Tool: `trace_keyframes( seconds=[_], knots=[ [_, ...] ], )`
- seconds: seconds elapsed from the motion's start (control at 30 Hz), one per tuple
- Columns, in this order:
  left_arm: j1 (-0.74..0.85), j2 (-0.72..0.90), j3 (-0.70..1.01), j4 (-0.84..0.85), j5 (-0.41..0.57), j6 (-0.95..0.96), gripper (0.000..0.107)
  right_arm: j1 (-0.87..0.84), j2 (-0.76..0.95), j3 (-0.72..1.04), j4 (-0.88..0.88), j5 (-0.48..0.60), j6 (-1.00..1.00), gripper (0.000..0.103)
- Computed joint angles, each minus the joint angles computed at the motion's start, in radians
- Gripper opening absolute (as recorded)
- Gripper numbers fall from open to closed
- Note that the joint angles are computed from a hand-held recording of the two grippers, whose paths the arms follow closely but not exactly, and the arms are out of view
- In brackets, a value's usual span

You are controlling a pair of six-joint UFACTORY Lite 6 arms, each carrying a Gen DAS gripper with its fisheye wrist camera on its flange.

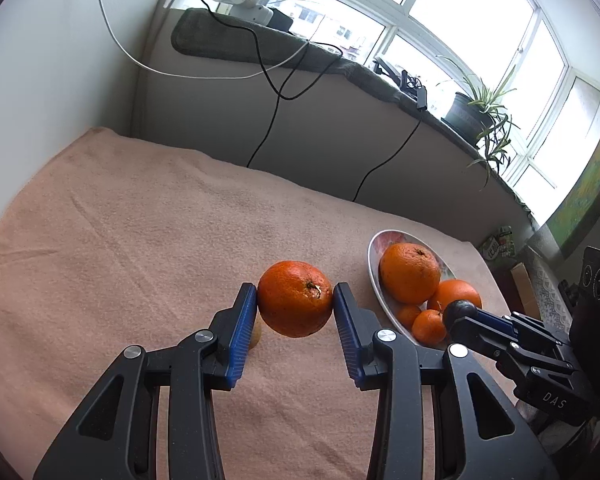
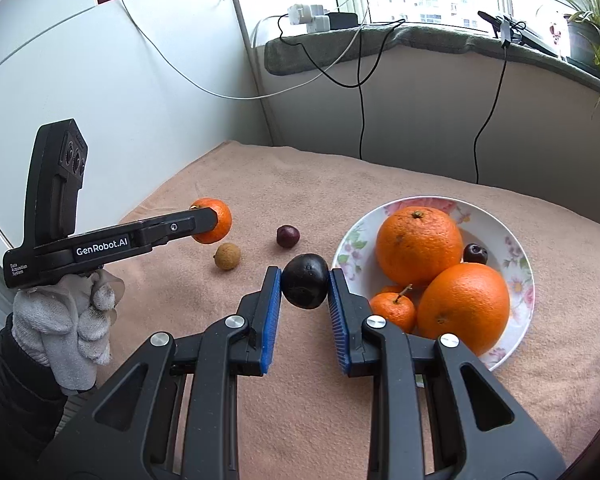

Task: Organize fruits
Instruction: 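Carry the tangerine in the left tool while the right tool carries the plum to the plate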

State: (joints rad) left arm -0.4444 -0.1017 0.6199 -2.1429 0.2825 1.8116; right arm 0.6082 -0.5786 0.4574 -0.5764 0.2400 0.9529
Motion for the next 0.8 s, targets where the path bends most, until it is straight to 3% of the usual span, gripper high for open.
trace_keyframes(
  seconds=[0.5, 0.8],
  knots=[
    [-0.176, 0.061, 0.094, -0.187, -0.066, 0.137, 0.038, -0.409, -0.267, -0.081, 0.750, 0.103, -0.902, 0.025],
    [-0.254, 0.134, 0.168, -0.277, -0.093, 0.208, 0.038, -0.612, -0.238, -0.077, 1.076, 0.124, -1.323, 0.025]
  ],
)
